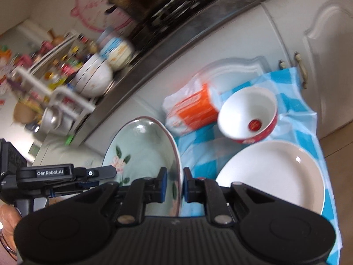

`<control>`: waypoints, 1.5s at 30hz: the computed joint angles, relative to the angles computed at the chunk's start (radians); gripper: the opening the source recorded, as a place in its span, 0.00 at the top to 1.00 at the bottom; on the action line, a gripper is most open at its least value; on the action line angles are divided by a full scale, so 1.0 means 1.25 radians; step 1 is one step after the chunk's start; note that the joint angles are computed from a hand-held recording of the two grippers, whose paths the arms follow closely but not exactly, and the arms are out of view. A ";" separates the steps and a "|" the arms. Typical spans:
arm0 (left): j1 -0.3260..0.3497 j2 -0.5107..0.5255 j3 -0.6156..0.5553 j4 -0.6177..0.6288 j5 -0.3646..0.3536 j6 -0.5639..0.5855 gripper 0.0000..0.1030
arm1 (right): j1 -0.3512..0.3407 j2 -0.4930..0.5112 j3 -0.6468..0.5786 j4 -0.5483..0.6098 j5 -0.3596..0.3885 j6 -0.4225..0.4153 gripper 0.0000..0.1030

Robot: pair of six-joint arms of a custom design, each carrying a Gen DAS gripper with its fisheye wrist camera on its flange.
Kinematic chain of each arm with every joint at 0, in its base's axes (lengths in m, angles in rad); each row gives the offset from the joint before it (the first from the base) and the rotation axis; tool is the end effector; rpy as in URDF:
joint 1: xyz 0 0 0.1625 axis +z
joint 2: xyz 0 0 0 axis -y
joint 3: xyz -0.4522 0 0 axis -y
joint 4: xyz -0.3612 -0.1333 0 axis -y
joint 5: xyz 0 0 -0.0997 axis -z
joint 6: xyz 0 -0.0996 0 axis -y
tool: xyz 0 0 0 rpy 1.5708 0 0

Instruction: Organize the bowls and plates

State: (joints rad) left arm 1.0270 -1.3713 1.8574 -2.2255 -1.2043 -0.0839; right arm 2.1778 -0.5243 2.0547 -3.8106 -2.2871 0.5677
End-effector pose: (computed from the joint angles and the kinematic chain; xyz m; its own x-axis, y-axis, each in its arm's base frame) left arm -0.1259 -0.5349 0.3620 -0.8699 0.3594 -0.3380 0.4387 0.8768 -0.1968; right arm 0.3584 -0.3971 0.0359 -0.9607 0.2685 0.0698 0.0994 0.5679 -0.8171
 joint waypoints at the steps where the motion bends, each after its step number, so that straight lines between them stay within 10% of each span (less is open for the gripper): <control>1: -0.002 -0.023 0.017 0.001 0.013 -0.021 0.69 | 0.002 -0.002 -0.002 0.018 0.018 -0.002 0.87; 10: -0.010 -0.200 0.115 0.096 0.170 -0.225 0.69 | 0.002 0.022 -0.067 0.174 0.213 -0.023 0.87; 17: 0.067 -0.283 0.138 0.117 0.188 -0.257 0.69 | 0.007 0.099 -0.185 0.309 0.286 -0.045 0.88; 30: 0.289 -0.232 0.128 -0.038 0.132 -0.105 0.69 | 0.010 0.253 -0.415 0.538 0.260 -0.059 0.89; 45: 0.383 -0.198 0.131 -0.153 0.034 0.052 0.69 | 0.026 0.284 -0.488 0.677 0.147 -0.082 0.79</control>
State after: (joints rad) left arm 1.5063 -1.6186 2.0216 -2.4165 -1.1622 -0.0192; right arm 2.2106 -0.1693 1.4449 -2.9649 -2.1028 0.4656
